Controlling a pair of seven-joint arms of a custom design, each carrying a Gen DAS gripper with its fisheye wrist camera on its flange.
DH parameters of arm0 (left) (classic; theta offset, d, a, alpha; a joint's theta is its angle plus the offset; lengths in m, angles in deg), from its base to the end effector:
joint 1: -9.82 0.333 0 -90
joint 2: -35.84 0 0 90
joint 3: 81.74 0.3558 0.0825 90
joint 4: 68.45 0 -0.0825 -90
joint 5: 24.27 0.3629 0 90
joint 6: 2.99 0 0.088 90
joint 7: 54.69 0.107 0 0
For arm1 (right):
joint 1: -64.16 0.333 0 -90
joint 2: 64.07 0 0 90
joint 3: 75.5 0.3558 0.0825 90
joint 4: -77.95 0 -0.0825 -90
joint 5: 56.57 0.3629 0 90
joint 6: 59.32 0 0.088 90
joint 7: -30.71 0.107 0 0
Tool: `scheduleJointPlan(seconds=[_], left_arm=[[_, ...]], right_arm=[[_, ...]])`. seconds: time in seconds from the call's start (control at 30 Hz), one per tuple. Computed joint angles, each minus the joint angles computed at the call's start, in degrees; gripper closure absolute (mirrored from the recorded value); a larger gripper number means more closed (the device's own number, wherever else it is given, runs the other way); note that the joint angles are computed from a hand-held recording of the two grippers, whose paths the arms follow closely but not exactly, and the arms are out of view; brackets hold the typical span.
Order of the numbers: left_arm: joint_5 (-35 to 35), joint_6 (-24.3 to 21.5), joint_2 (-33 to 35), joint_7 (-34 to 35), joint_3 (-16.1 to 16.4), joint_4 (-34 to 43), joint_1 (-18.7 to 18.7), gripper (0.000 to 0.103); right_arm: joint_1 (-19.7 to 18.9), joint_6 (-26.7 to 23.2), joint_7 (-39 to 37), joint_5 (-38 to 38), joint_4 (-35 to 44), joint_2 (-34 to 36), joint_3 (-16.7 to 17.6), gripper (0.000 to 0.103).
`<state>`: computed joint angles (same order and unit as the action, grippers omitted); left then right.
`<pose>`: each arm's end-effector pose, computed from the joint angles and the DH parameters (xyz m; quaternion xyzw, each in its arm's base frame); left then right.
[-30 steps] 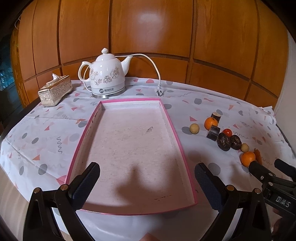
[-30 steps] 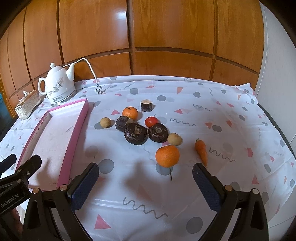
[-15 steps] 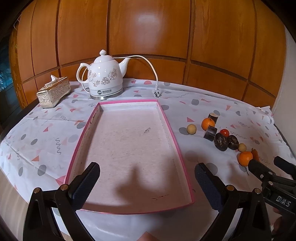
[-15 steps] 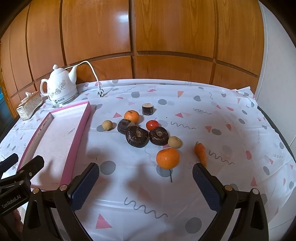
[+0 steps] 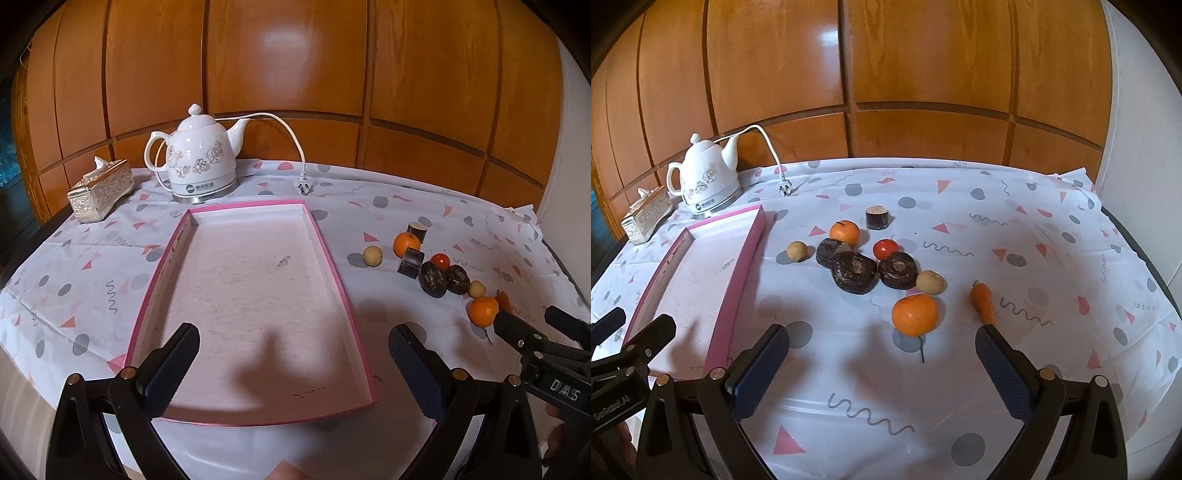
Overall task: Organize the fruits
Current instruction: 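Move the left tool toward the mandarin while the right tool approaches the carrot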
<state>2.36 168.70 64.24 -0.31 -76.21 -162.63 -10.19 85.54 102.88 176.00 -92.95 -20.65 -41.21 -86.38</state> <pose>0.6909 -0.2268 0.4707 -0.6088 0.6691 -0.3286 0.2715 0.6755 0.1774 0.4795 -0.5813 0.7111 -0.2872 0.2718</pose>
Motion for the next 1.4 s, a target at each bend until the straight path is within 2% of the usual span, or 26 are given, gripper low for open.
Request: scheduleJointPlan(seconds=[0.1,0.27,0.33,0.47,0.5,0.6,0.8,0.87,0.93,1.0,1.03,1.1,1.17,1.23,1.4], left_arm=[[-0.74,0.59,0.12,2.21,-1.85,0.12,1.25,0.000],[-8.58,2.22,1.71,18.48,-16.28,1.70,11.31,0.000],[-11.13,0.06,3.09,25.36,-21.91,3.65,14.63,0.000],[-16.06,-4.08,6.14,34.92,-28.90,8.15,17.53,0.000],[-16.85,-5.45,6.95,36.43,-29.48,9.61,17.22,0.000],[-18.83,-9.78,8.74,39.51,-29.42,13.32,15.55,0.000],[-21.44,-12.21,10.83,38.14,-23.04,17.72,9.28,0.000],[-23.09,-12.90,11.53,38.04,-21.83,19.19,8.00,0.000],[-24.50,-14.26,12.56,39.02,-21.25,21.24,6.99,0.000],[-25.87,-16.60,14.44,40.03,-21.16,24.71,5.99,0.011],[-26.38,-17.69,15.16,40.31,-20.98,26.13,5.48,0.013],[-27.62,-20.34,17.16,40.81,-21.08,29.75,4.55,0.015],[-27.84,-21.44,18.45,40.42,-20.13,31.97,3.13,0.017],[-27.23,-22.34,19.66,40.09,-19.03,34.08,1.68,0.018],[-27.87,-28.65,24.64,38.12,-18.38,43.42,-0.12,0.032]], right_arm=[[-0.26,0.46,0.48,-0.05,-0.61,-0.33,-0.38,0.000],[-2.54,0.38,-0.58,2.38,-2.91,-1.68,-0.09,0.000],[-2.90,-0.94,0.36,2.46,-3.72,-2.28,-0.71,0.000],[-4.13,-3.33,4.37,1.35,-6.04,-4.08,-1.69,0.001],[-4.61,-3.66,5.17,0.83,-6.51,-4.38,-1.70,0.001],[-6.17,-4.24,6.42,-0.04,-7.74,-5.11,-1.03,0.003],[-8.52,-4.19,4.56,1.75,-8.33,-4.89,1.06,0.016],[-9.14,-3.66,2.79,2.77,-8.05,-4.53,1.80,0.034],[-9.67,-3.46,0.09,4.43,-7.56,-4.15,2.49,0.047],[-9.96,-2.83,-2.25,5.72,-7.21,-3.86,2.81,0.057],[-9.93,-2.50,-3.02,6.16,-7.18,-3.81,2.75,0.061],[-10.28,-1.96,-5.48,7.66,-6.99,-3.59,3.15,0.062],[-11.58,-0.71,-9.55,11.07,-6.87,-3.18,4.58,0.067],[-12.49,0.24,-13.63,14.37,-6.16,-2.32,5.64,0.068],[-15.08,1.44,-24.97,23.57,-3.15,0.43,8.87,0.078]])
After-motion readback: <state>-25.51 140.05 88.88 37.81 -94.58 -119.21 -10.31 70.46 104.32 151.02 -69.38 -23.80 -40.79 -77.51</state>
